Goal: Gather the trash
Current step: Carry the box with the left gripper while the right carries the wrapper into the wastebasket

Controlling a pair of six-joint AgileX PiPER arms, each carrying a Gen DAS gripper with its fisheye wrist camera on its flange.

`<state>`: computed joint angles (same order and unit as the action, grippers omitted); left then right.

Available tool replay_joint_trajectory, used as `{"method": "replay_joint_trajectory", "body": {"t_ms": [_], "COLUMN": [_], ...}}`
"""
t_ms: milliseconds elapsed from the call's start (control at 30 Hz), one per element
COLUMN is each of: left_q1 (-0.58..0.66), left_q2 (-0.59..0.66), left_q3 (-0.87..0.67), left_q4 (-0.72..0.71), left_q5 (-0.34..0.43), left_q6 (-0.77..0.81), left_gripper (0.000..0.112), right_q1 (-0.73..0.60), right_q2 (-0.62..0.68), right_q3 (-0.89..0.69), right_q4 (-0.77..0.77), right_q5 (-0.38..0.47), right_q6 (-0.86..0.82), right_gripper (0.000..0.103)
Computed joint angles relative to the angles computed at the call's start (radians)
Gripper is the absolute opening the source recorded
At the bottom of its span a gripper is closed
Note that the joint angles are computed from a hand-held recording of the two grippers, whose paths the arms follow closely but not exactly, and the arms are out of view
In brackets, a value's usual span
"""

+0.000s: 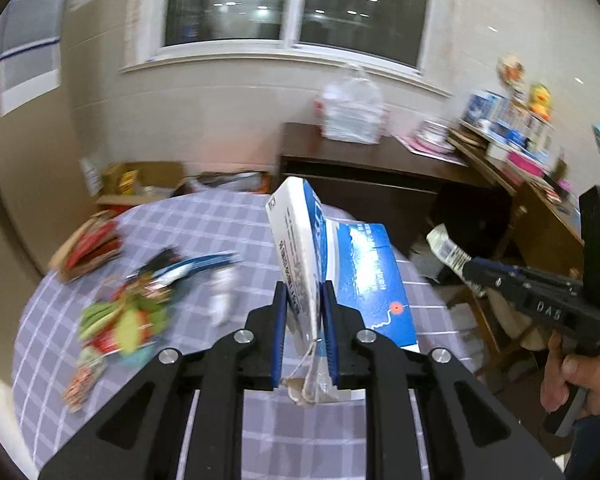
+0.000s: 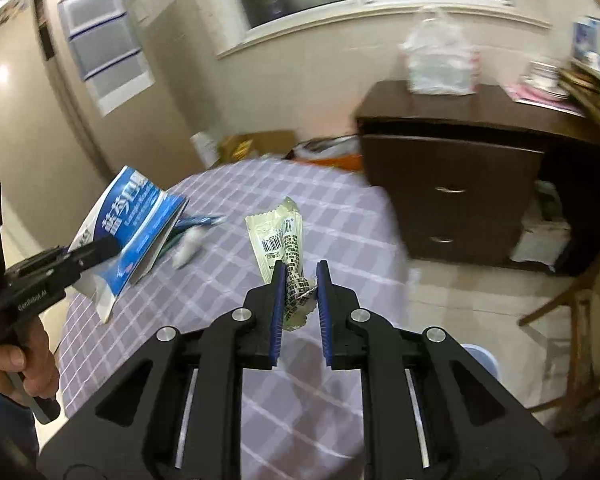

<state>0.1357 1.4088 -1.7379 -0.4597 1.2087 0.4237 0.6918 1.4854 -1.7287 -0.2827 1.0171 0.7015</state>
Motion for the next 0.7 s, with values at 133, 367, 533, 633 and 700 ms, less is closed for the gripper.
{"method": "replay_joint_trajectory", "body": {"t_ms": [133, 367, 533, 633, 700], "left_q1": [-0.215, -0.521, -0.680, -0.739, -0.770], "left_q2": [0.057, 0.172, 0.293, 0.353, 0.389], "left_q3": [-0.046, -0.095, -0.159, -0.188, -0.208], "left_q4": [0.090, 0.208, 0.284, 0.321, 0.343], "left_q5": [-0.015, -0.042, -0.020, -0.008, 0.005], "left_q6": [-0.088, -0.189, -0.243, -0.270, -0.289], "left_gripper": [0.016, 0.016, 0.016, 0.016, 0.016], "right_q1": [-0.114, -0.393, -0.543, -0.633, -0.681], "right_q2": [-0.120, -0.304, -0.360, -0.379, -0.386], "right_q3": [0.139, 0.371, 0.506, 0.573, 0.607], "right_q4": [0.006, 0.141, 0.230, 0.306, 0.347], "right_q5": [-0.016, -0.051, -0.075, -0.099, -0.108], "right_q6": [0.024, -0.046, -0.115, -0.182, -0.221], "right_gripper": [0.015, 0.015, 0.016, 0.016, 0.016]}}
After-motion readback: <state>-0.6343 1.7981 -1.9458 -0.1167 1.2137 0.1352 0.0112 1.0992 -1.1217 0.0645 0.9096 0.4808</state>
